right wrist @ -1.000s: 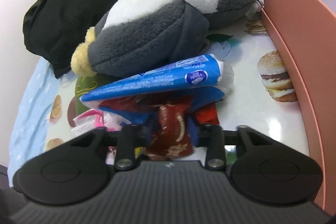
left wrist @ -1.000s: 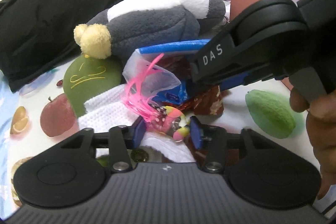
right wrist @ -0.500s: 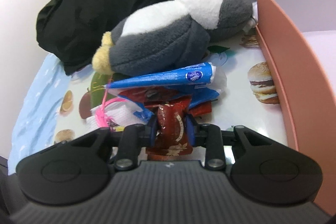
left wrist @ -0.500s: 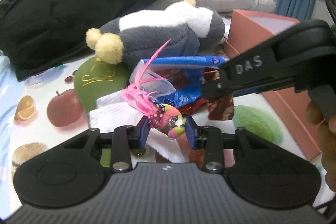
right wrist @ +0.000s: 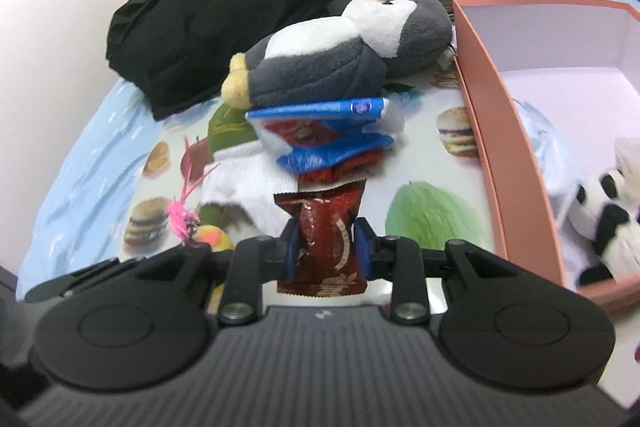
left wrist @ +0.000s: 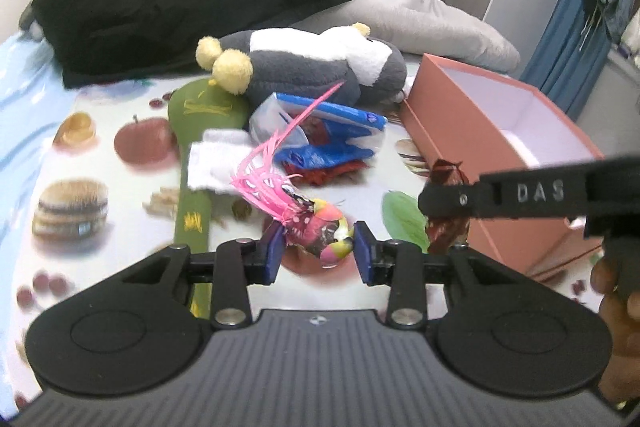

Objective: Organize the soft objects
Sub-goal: 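Grasp the pink feather toy with the left gripper while the right grasps the brown snack wrapper, then carry the feather toy and brown wrapper with both grippers over the pink box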

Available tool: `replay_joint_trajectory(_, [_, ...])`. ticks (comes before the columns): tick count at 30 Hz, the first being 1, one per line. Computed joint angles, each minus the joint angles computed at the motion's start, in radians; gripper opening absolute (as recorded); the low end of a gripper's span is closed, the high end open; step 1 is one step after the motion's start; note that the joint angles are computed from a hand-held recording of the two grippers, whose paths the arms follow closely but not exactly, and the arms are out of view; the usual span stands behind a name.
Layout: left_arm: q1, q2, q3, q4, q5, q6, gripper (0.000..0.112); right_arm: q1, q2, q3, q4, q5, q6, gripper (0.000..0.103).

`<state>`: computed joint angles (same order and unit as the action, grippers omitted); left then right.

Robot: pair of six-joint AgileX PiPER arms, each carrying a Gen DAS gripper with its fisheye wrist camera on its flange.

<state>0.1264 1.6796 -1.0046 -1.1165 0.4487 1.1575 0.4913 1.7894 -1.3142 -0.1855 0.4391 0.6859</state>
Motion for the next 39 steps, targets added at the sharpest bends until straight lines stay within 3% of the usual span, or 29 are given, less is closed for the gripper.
replay_joint_trajectory(10, [0.066,-0.181,0.192,-0.039,0.078,-0.002,0.042,0.111,-0.195,0.261,-0.268,-0.019,0.313,0.032])
replay_joint_trajectory(18, [0.078,-0.232,0.166,-0.015,0.144,-0.061,0.042,0.156,-0.288,0.325,-0.444,0.002,0.472,0.032])
replay_joint_trajectory(27, [0.001,-0.205,-0.072,0.047,0.223,-0.232,0.042,0.106,-0.385,0.261,-0.522,0.063,0.427,0.032])
replay_joint_trajectory(31, [-0.066,-0.171,-0.2,0.045,0.229,-0.3,0.042,0.039,-0.419,0.214,-0.472,0.066,0.337,0.032])
replay_joint_trajectory(34, [-0.141,-0.132,-0.299,0.106,0.201,-0.387,0.042,-0.007,-0.437,0.175,-0.466,0.085,0.288,0.032])
replay_joint_trajectory(39, [-0.238,-0.026,-0.507,0.223,0.236,-0.562,0.042,-0.106,-0.468,0.127,-0.404,0.104,0.155,0.032])
